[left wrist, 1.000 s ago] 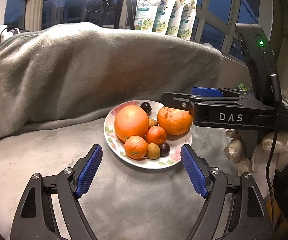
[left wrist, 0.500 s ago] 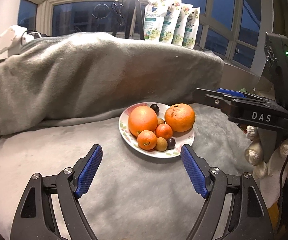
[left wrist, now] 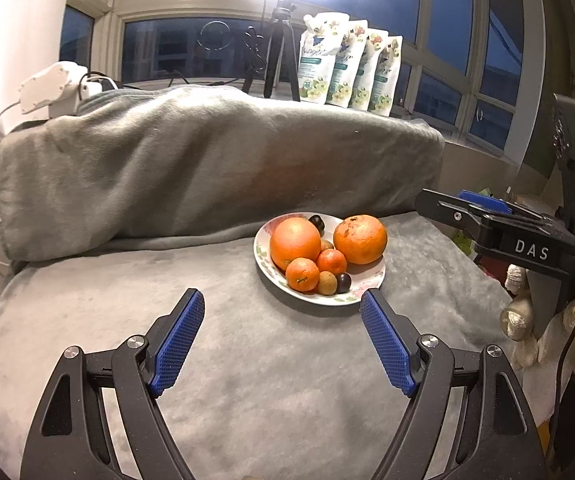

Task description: Organize fruits

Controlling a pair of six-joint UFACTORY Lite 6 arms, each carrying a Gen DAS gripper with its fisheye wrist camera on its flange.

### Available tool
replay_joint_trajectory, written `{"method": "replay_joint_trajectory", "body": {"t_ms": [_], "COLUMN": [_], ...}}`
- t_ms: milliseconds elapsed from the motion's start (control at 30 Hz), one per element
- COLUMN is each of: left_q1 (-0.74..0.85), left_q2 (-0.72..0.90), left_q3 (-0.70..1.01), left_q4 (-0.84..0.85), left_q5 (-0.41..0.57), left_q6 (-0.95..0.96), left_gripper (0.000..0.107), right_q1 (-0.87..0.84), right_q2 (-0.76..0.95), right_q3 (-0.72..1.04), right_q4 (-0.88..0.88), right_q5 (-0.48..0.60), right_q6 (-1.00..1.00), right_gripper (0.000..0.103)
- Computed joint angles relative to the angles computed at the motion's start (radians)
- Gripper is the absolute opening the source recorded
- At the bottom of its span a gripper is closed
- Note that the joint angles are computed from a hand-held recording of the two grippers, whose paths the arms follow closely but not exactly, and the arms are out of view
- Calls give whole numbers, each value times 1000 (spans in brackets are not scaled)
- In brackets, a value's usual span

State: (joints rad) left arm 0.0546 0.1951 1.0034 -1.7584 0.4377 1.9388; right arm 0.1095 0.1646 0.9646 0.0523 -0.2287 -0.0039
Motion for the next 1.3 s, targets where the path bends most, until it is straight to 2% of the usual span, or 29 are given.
{"method": "replay_joint_trajectory", "body": {"t_ms": [133,300,400,1300], "left_q1": [18,35,46,74], "left_q2": [-35,-70,-92,-130], "left_q3": [-41,-88,-115,-154], "left_q4": [-23,-35,-48,-54], "left_q5": [4,5,5,9], "left_q6": [18,34,50,50], "left_gripper": [81,81,81,81], "right_q1": [37,61,87,109], "right_q2": [-48,-85,-94,-124], "right_q3": [-64,-138,-174,-220], "right_q4": [283,360,471,516], "right_q5": [-44,-78,-113,-141], "right_q6": [-265,-305,-405,-423], "right_gripper": [89,89,89,89]}}
